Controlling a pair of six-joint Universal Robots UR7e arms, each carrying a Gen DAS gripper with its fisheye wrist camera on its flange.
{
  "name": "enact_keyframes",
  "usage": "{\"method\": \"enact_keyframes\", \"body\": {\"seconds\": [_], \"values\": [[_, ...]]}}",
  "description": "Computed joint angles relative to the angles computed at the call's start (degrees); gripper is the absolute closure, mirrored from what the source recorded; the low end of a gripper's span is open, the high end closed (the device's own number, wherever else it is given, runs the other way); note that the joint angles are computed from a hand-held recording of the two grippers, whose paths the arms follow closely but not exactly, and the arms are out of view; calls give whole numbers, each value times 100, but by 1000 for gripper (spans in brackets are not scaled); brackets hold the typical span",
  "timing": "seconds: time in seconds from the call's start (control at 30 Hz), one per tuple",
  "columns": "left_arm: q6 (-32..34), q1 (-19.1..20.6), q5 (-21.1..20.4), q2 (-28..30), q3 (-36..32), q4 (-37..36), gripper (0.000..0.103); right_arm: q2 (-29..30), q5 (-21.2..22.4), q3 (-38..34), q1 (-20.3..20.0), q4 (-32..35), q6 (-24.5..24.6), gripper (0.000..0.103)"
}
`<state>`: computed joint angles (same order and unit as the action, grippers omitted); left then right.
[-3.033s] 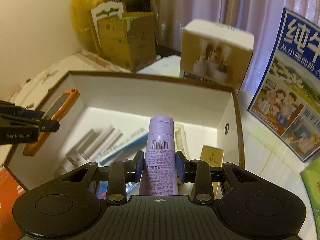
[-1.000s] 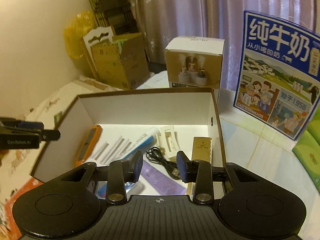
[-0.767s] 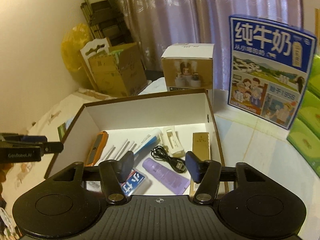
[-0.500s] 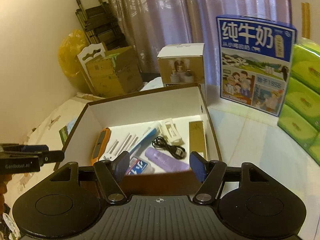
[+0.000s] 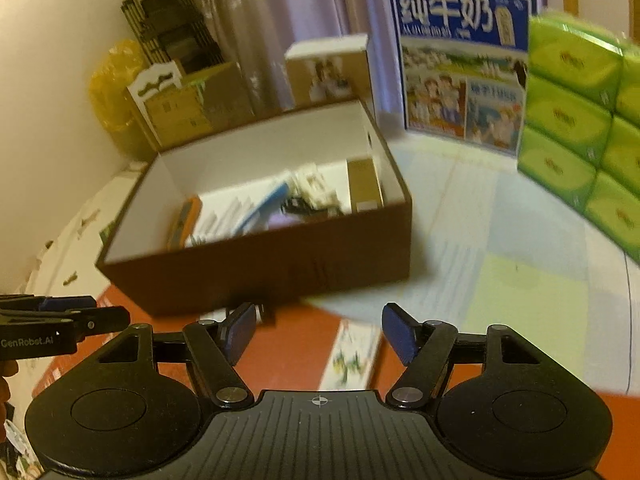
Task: Organize rigid objects
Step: 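Withdraw both tools from the brown box back over the mat, then grasp the white ointment box with the right gripper while the left tool reaches the vial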
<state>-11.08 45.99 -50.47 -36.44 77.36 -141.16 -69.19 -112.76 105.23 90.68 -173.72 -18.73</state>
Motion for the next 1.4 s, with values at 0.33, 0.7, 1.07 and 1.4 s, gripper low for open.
{"method": "enact_keyframes", "body": {"seconds": [0.33, 0.7, 1.07, 1.4], "values": [[-138, 16, -187, 10, 206, 132, 48, -157, -113, 400, -94, 132, 307, 36], [-154, 92, -205, 161, 169, 179, 48, -13, -303, 467, -182, 338, 432, 36], [258, 292, -232, 447, 2, -101, 48, 327, -454, 302, -293, 282, 324, 37], [926, 459, -338, 736, -263, -405, 48, 583, -457, 111, -359, 173, 219, 45]]}}
